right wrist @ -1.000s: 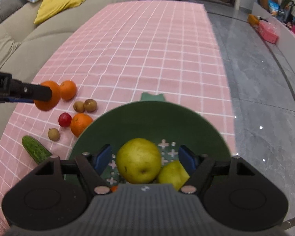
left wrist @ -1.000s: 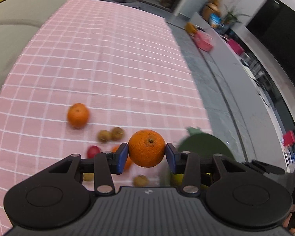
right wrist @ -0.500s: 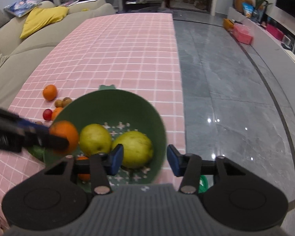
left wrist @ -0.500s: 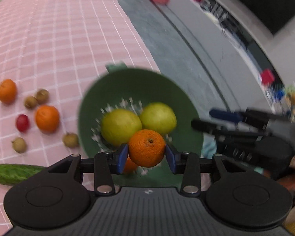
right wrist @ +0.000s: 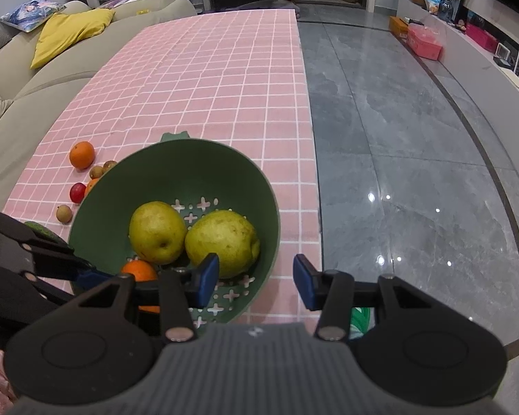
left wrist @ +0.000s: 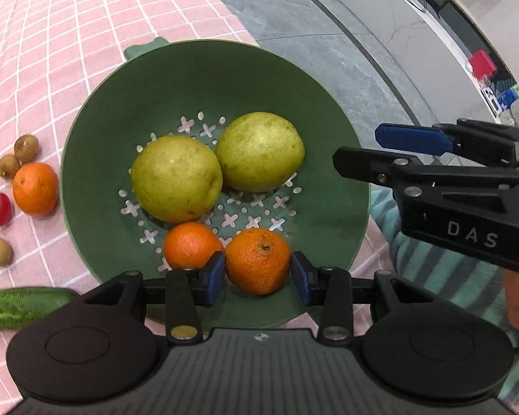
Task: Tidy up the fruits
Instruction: 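Drop the pear and orange into the colander while both tools open, then withdraw both tools from the colander toward the remaining fruit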
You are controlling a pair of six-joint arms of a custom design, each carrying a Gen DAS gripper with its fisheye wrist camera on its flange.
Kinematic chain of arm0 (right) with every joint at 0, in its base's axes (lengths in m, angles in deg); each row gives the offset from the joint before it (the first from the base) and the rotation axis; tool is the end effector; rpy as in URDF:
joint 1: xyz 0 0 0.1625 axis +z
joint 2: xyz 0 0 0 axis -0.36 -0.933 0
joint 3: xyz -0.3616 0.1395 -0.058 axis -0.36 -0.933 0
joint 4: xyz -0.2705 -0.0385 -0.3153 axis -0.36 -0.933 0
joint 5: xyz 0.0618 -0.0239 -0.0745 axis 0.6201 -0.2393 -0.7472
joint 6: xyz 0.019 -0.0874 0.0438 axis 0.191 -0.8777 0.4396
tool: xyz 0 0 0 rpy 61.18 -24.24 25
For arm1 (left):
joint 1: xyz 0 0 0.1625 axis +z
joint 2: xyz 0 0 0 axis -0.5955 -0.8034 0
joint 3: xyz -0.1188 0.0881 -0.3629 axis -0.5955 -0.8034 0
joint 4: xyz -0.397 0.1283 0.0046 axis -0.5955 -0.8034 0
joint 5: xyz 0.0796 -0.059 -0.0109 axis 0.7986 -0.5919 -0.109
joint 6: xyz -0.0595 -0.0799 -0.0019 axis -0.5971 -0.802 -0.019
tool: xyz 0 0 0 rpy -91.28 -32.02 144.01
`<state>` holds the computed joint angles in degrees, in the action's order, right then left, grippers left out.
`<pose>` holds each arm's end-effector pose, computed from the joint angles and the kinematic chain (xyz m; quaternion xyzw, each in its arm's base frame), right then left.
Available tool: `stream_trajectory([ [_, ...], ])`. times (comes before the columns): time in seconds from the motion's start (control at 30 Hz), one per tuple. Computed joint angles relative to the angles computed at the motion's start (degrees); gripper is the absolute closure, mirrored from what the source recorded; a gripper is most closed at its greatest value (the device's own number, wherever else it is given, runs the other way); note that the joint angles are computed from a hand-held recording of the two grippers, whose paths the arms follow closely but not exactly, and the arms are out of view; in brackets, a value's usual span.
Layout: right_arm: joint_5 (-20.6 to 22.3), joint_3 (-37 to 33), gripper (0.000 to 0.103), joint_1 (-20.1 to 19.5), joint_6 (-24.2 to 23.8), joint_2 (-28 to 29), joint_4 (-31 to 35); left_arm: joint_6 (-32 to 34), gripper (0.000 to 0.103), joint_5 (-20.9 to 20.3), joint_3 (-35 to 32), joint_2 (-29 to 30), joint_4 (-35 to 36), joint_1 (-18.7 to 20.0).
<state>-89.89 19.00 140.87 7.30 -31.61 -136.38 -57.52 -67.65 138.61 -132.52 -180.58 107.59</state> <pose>0.4458 -0.6430 0.0189 0.1801 -0.9090 0.2279 0.2991 -0.0515 -0.6822 0.3893 0.2162 0.9550 -0.0280 0.2013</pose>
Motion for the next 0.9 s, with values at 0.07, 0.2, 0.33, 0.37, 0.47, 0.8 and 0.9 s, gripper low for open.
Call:
stream_trajectory([
  [0.07, 0.2, 0.2, 0.057, -0.1, 0.3, -0.1, 0.2, -1.2, 0.056, -1.0, -0.5, 0.4, 0.3, 0.3],
  [0.2, 0.1, 0.3, 0.057, -0.1, 0.8, -0.3, 0.9, -2.4, 0.056, -1.9, -1.2, 0.9, 0.5, 0.6],
  [0.33, 0.4, 0.3, 0.057, 0.0, 1.5, -0.5, 1.5, -2.4, 0.053, -1.7, -1.2, 1.0, 0.9, 0.6],
  [0.37, 0.5, 0.4, 0.057, 0.1, 1.9, -0.6, 1.6, -2.6, 0.053, -2.1, -1.0, 0.9, 0.5, 0.8],
  [0.47, 0.2, 0.4, 0.057, 0.3, 2.6, -0.8, 1.9, -3.1, 0.053, -3.6, -1.0, 0.6, 0.0, 1.1],
  [0.8, -0.4, 1.3, 0.051, 1.7, 5.0, -0.8, -2.8, -1.5, 0.052, -1.7, 1.0, -3.7, -6.5, -0.1],
  [0.9, -0.4, 0.8, 0.05, 2.1, 5.7, -0.3, -3.8, -0.5, 0.052, 1.3, 1.9, -5.5, -10.0, -0.3],
])
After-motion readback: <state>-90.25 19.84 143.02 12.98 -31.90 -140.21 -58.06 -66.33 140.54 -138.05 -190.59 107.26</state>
